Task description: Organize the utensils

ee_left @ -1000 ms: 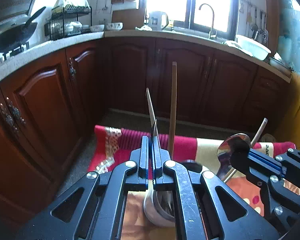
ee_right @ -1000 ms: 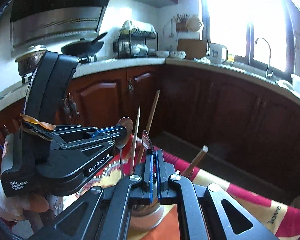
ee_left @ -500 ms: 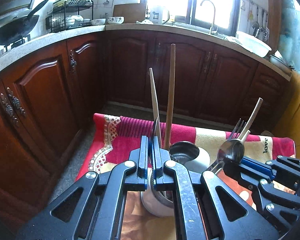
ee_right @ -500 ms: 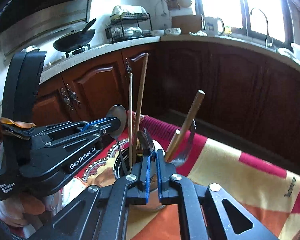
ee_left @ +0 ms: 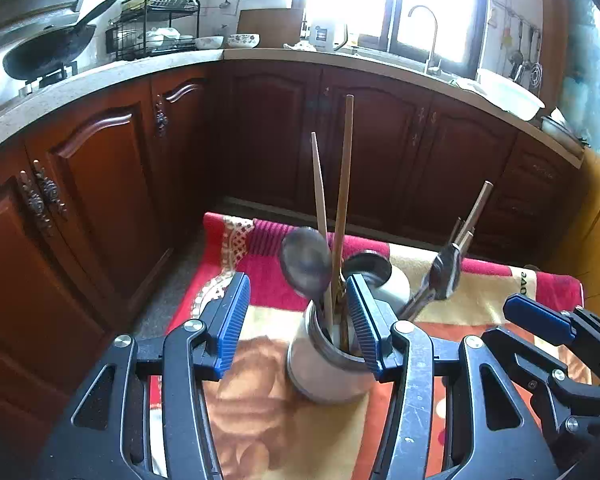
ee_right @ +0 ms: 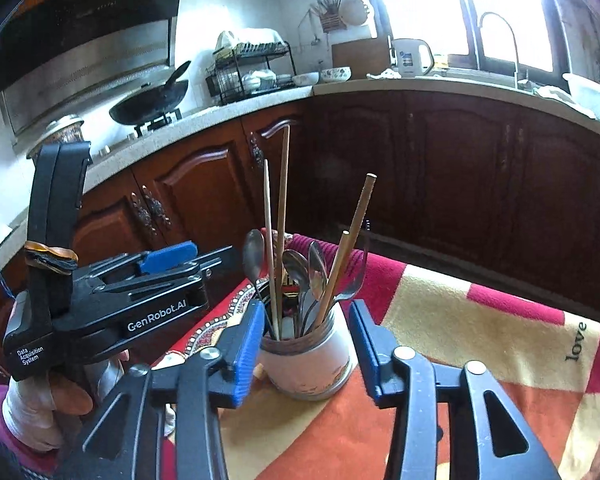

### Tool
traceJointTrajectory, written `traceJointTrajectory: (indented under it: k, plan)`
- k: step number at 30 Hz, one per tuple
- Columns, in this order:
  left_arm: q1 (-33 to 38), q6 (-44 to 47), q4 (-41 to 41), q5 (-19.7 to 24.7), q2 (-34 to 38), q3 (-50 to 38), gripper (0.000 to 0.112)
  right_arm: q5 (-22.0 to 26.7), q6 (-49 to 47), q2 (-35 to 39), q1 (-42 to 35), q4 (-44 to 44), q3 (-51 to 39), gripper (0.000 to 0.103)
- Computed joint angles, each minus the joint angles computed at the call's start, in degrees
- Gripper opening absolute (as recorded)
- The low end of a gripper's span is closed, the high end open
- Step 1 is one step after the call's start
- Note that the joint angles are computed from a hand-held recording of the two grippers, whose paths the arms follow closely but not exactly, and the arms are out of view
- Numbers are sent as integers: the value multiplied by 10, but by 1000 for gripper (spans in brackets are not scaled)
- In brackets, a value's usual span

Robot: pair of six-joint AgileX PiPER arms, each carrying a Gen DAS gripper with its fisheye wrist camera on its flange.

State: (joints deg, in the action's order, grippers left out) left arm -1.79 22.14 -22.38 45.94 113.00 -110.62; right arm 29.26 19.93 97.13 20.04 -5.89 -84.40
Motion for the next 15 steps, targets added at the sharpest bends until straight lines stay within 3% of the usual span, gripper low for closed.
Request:
traceJointTrajectory:
  k: [9,15]
  plan:
    - [-2,3,3,-38,-81,116,50,38,137,-21,41,-124,27,43]
    - [-12,-15,35,-60,-118,171,50,46,162,-26,46,-134,31,44]
